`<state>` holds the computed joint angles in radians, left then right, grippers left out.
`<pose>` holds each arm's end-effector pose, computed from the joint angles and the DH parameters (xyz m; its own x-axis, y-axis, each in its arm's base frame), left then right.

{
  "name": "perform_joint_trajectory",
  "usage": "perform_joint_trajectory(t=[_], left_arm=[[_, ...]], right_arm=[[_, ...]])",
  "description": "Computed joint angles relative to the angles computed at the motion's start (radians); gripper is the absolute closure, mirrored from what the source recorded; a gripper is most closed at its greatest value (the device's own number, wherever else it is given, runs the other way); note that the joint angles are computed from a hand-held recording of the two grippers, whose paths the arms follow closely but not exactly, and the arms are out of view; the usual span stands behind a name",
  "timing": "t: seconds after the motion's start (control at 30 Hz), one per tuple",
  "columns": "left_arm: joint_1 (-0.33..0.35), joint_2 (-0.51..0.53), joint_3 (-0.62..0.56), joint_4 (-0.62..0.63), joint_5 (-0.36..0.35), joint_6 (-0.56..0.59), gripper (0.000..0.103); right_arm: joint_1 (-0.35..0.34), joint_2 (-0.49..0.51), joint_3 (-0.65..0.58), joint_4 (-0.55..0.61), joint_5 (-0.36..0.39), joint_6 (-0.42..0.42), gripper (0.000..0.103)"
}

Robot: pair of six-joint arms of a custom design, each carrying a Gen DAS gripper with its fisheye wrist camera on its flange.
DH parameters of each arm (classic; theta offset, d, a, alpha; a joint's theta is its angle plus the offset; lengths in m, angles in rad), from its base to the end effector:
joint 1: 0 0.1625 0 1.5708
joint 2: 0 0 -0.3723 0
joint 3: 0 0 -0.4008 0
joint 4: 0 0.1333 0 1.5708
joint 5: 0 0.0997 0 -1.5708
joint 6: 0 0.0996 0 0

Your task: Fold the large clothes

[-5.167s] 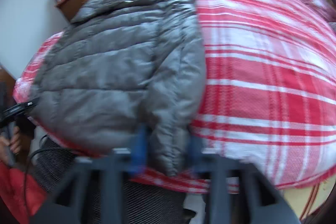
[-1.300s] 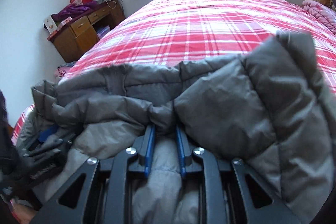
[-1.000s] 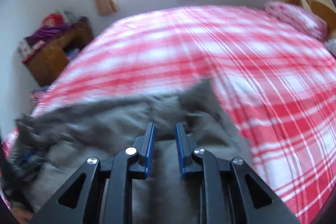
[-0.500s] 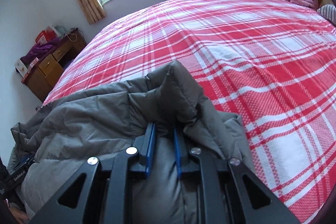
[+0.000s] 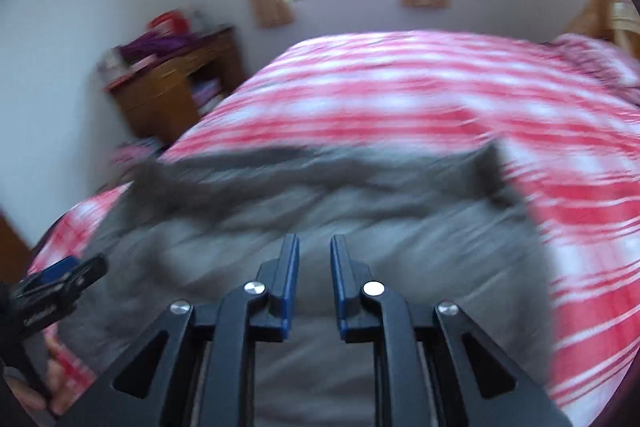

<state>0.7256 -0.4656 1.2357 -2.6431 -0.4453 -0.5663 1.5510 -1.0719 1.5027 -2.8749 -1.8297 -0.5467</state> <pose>-0.3968 -0.6503 0.0393 -0.7940 -0.2184 -0.5674 0.3416 0.6119 -0.7134 0.0943 -0.6821 0.3366 -0.8289 -0.1499 0.5389 -0.4896 0.6605 -0.5692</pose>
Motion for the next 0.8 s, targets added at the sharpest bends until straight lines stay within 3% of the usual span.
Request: perform_joint_trajectory(t=[0.1, 0.3, 0.4, 0.47, 0.53, 0.7, 0.73, 0.8], left_arm=[[-0.008, -0.055, 0.119, -0.032, 0.012, -0.074, 0.015], [-0.004, -0.06, 0.202, -0.217, -0.061, -0.044, 0.015], [0.032, -0.062, 0.19, -0.175, -0.178, -0.14, 0.015], [0.05, -0.049, 0.188, -0.235, -0.224, -0.162, 0.015], [0.053, -0.026, 0.171, -0.309, -0.223, -0.123, 0.015], [0.086, 0.035, 0.081, -0.447, -0.317, -0.014, 0.015], [0.089, 0.048, 0.067, -0.477, -0.329, 0.007, 0.016], [0.095, 0.066, 0.037, -0.521, -0.383, 0.05, 0.037]], right_arm=[[0.005, 0.036, 0.03, -0.019, -0.013, 0.013, 0.086], [-0.013, 0.101, 0.018, -0.047, -0.074, 0.019, 0.089], [-0.016, 0.112, 0.027, -0.079, -0.084, -0.013, 0.089], [-0.01, 0.131, 0.036, -0.147, -0.108, -0.071, 0.089], [-0.006, 0.14, 0.039, -0.174, -0.123, -0.09, 0.089], [-0.026, 0.119, 0.049, -0.149, -0.071, -0.066, 0.089], [-0.026, 0.117, 0.05, -0.146, -0.068, -0.062, 0.089], [-0.03, 0.108, 0.053, -0.132, -0.058, -0.053, 0.089]])
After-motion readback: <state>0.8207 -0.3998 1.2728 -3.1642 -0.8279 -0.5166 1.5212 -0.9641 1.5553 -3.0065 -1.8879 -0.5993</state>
